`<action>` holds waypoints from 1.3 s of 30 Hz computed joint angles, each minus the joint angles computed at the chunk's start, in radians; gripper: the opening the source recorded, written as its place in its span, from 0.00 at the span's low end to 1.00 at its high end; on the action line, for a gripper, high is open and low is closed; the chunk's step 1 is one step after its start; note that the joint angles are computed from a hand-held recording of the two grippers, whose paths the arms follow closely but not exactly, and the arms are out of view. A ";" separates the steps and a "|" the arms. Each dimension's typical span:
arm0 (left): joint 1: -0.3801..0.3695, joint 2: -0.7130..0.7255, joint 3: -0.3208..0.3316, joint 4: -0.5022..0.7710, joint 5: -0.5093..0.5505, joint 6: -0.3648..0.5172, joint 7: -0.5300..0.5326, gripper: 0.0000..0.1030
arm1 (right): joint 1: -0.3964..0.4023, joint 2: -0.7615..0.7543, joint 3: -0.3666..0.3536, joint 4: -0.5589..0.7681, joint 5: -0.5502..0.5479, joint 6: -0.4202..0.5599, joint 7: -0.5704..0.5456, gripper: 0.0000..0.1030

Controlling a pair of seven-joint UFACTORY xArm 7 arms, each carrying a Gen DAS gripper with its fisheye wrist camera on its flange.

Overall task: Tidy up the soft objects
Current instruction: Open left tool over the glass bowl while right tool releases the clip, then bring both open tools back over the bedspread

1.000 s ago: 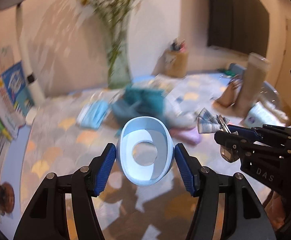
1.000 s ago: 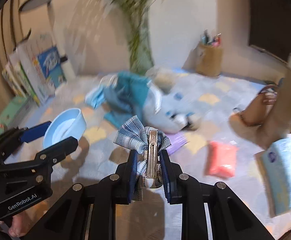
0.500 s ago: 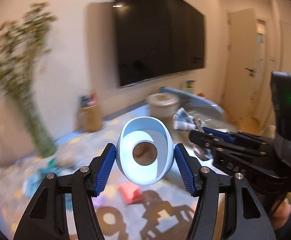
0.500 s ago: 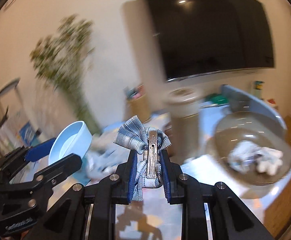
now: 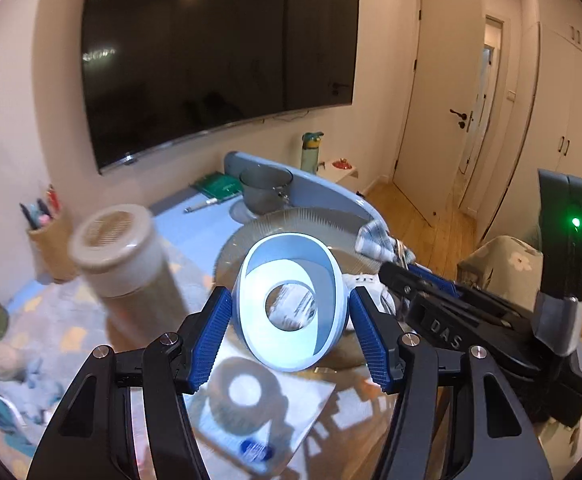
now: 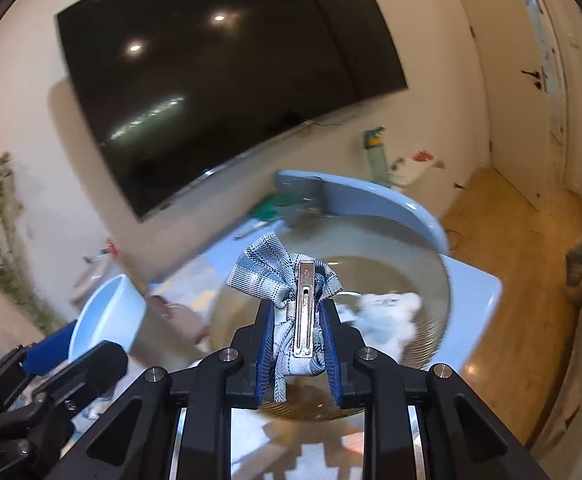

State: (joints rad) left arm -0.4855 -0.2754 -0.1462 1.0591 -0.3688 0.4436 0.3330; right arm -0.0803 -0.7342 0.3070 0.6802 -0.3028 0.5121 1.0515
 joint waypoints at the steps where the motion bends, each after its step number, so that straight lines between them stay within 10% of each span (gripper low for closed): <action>1: -0.002 0.032 -0.006 0.021 0.000 -0.003 -0.007 0.57 | 0.003 0.007 -0.018 -0.005 0.006 -0.001 -0.010 0.22; 11: 0.023 0.185 -0.074 0.113 0.154 -0.013 -0.153 0.63 | 0.006 0.068 -0.122 -0.073 0.075 -0.083 -0.062 0.24; 15: 0.015 0.200 -0.079 0.122 0.173 -0.023 -0.141 0.72 | 0.028 0.059 -0.170 -0.102 0.127 -0.132 -0.117 0.55; 20: -0.011 0.130 -0.057 0.080 0.053 -0.039 -0.017 0.84 | 0.002 -0.015 -0.164 -0.114 0.146 -0.109 -0.152 0.57; 39: 0.055 -0.387 0.156 -0.195 -0.047 0.089 0.062 0.84 | 0.116 -0.027 0.039 0.055 0.139 -0.037 -0.158 0.57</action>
State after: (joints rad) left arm -0.4304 -0.6624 0.0099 0.8641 -0.4158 0.5327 0.3953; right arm 0.0353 -0.7609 0.3455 0.7350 -0.1633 0.4746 0.8932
